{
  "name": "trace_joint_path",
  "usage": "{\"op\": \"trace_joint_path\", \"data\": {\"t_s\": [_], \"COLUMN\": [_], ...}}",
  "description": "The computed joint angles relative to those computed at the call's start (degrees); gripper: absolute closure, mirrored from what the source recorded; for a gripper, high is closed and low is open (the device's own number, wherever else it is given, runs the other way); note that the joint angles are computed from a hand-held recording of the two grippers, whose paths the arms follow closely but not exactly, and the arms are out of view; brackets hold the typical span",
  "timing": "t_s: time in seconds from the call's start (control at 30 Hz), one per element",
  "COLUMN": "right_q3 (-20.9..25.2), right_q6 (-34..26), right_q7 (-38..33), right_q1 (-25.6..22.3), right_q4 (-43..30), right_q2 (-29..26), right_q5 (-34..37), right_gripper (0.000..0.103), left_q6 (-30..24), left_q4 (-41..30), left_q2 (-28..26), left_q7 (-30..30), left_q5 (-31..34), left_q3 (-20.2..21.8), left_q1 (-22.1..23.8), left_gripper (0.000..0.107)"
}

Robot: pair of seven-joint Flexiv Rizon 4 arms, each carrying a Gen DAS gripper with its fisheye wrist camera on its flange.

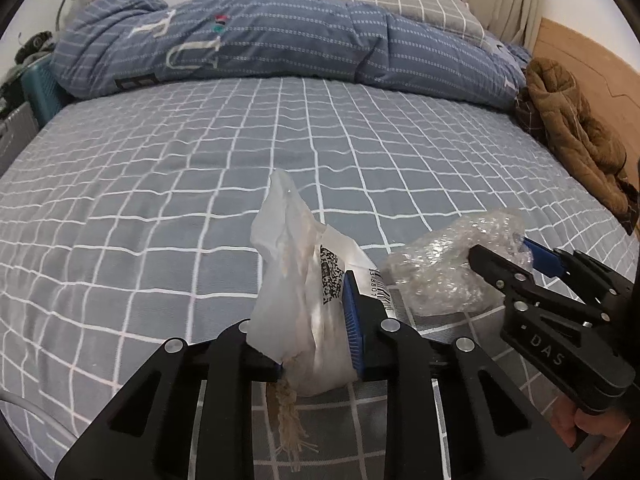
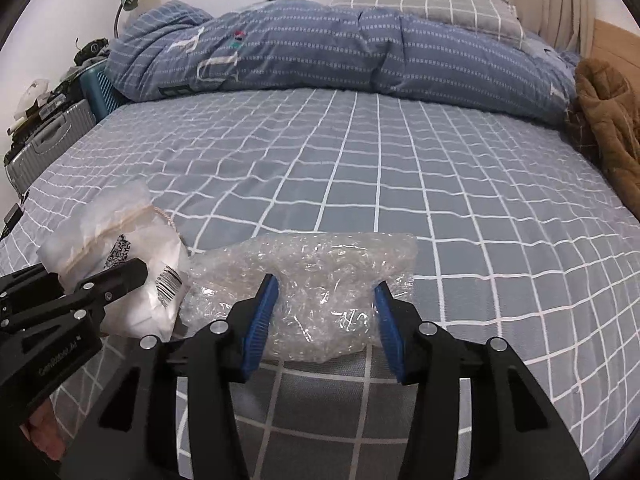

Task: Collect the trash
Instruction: 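Grasp the white drawstring pouch with the left tool while the right tool grasps the bubble wrap, then lift the white pouch and bubble wrap off the bed with both tools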

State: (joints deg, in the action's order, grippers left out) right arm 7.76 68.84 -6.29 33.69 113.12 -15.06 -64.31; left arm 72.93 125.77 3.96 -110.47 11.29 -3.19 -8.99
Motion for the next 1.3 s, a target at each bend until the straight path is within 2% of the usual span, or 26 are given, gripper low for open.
{"op": "trace_joint_path", "data": {"t_s": [0.37, 0.7, 0.93, 1.1, 1.3], "right_q3": [2.5, 5.0, 6.9, 8.2, 9.5], "right_q6": [-3.3, -5.4, -7.0, -8.4, -9.6], "right_q7": [5.4, 6.4, 5.7, 4.9, 4.6], "right_q1": [-1.3, -1.7, -1.6, -1.2, -1.1], "right_q4": [3.9, 5.1, 6.1, 6.8, 8.0], "right_q2": [5.7, 8.8, 11.3, 12.6, 14.7], "right_q5": [-4.8, -4.0, -2.4, -0.8, 0.9], "right_gripper": [0.057, 0.057, 0.057, 0.057, 0.057], "left_q6": [-1.8, -4.2, -4.6, -6.8, -8.4], "left_q4": [2.5, 4.3, 6.7, 7.7, 9.0], "left_q2": [5.9, 10.0, 13.1, 16.6, 19.3], "left_q7": [-1.8, -3.7, -3.3, -5.0, -4.9], "left_q5": [1.0, 1.4, -0.8, 1.0, 0.3], "left_q3": [-1.0, -2.7, -2.8, -4.8, -5.0], "left_q1": [1.0, 1.8, 1.1, 1.9, 1.3], "left_gripper": [0.084, 0.084, 0.084, 0.084, 0.084]}}
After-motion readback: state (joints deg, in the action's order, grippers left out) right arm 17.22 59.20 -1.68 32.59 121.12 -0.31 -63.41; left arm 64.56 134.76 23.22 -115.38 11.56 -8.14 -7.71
